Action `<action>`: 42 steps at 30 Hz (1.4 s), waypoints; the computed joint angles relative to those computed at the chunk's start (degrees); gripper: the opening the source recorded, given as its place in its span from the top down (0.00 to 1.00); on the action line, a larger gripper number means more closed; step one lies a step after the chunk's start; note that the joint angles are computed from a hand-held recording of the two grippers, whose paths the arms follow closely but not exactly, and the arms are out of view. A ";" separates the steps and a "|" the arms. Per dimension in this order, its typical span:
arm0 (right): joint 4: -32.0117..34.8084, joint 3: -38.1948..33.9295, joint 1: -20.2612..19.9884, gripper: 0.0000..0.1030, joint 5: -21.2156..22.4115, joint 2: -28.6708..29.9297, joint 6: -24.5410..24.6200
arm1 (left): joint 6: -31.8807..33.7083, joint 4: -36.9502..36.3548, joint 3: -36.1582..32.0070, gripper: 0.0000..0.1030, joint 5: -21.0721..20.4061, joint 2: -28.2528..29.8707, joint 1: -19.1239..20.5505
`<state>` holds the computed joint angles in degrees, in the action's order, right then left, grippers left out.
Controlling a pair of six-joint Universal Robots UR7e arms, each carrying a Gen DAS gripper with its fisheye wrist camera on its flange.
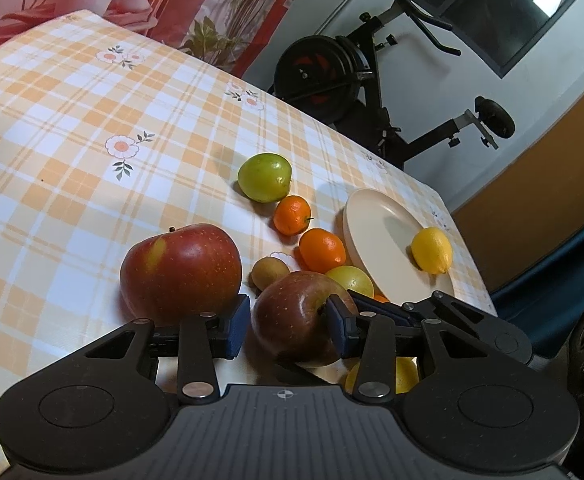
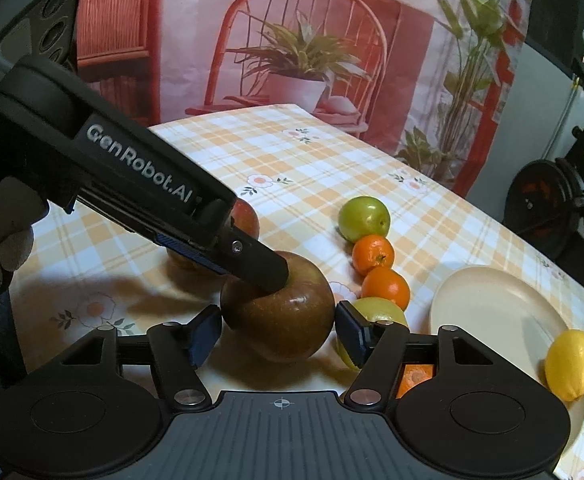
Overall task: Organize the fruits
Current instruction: 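Lift the red apple with the left tool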
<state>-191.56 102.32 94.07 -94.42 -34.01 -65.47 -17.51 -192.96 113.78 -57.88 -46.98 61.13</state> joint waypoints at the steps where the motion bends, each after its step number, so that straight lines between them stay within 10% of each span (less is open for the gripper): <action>1: -0.17 -0.01 -0.01 0.43 0.06 0.07 -0.11 | -0.41 -0.08 -0.02 0.58 -0.56 -0.05 0.20; 42: 3.21 1.54 -1.04 0.44 1.44 -2.16 9.48 | -1.55 -0.49 -0.16 0.54 -5.95 0.33 2.16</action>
